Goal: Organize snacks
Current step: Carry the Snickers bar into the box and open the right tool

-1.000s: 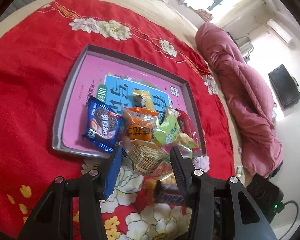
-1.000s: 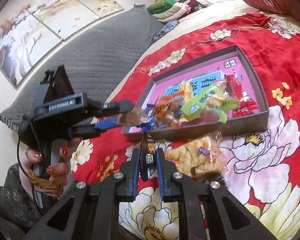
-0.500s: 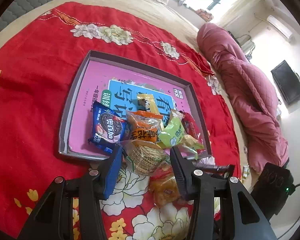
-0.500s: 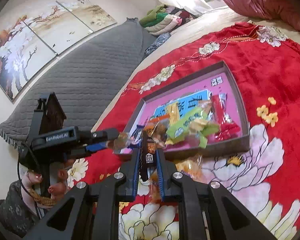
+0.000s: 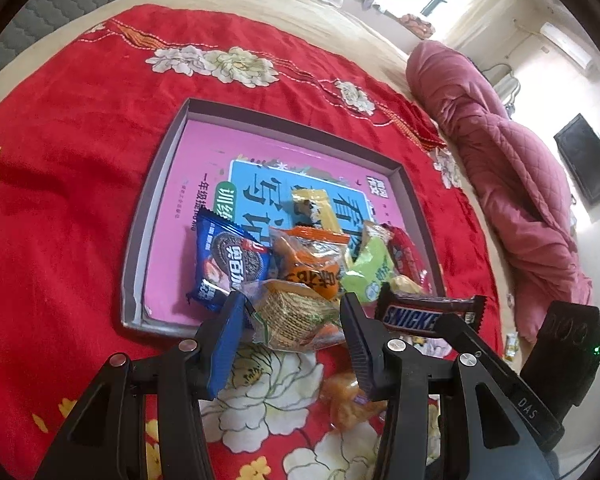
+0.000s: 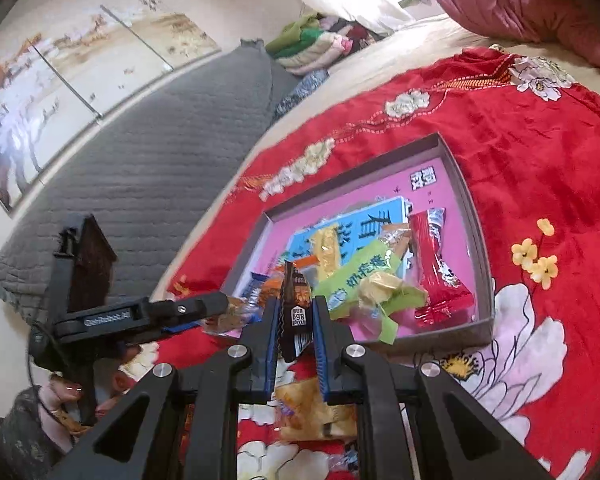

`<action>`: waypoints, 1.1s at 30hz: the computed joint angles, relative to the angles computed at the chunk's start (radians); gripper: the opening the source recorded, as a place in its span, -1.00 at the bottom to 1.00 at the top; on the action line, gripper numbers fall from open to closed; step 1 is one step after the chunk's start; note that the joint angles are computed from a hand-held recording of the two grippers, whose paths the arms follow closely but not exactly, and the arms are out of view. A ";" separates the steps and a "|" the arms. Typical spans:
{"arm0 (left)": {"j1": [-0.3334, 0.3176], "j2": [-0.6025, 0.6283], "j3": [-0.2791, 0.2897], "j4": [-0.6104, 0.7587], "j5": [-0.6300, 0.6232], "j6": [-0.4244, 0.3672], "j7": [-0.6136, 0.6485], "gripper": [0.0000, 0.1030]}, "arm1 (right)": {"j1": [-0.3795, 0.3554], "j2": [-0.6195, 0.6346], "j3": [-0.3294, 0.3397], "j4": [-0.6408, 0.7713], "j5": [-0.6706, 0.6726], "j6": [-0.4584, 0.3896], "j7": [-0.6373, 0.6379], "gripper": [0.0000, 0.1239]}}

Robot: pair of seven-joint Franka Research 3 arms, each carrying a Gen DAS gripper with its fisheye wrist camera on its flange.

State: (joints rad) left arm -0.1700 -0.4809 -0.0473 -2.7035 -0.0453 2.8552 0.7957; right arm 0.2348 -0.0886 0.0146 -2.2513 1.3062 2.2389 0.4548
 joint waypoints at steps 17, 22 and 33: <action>0.098 0.064 -0.066 0.045 0.155 -0.026 -0.087 -0.01 | 0.029 0.062 0.039 0.032 -0.064 0.177 0.053 -0.71; 0.093 0.068 -0.055 0.039 0.154 -0.024 -0.092 -0.01 | 0.034 0.057 0.043 0.026 -0.069 0.223 0.048 -0.69; 0.092 0.064 -0.056 0.041 0.166 -0.032 -0.096 -0.01 | 0.050 0.048 0.043 0.015 -0.070 0.292 0.031 -0.69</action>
State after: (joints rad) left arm -0.0776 -0.4166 -0.1035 -2.6627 0.1210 2.8228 0.6999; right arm 0.2847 -0.0406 0.0581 -2.2360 1.2366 2.5311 0.4858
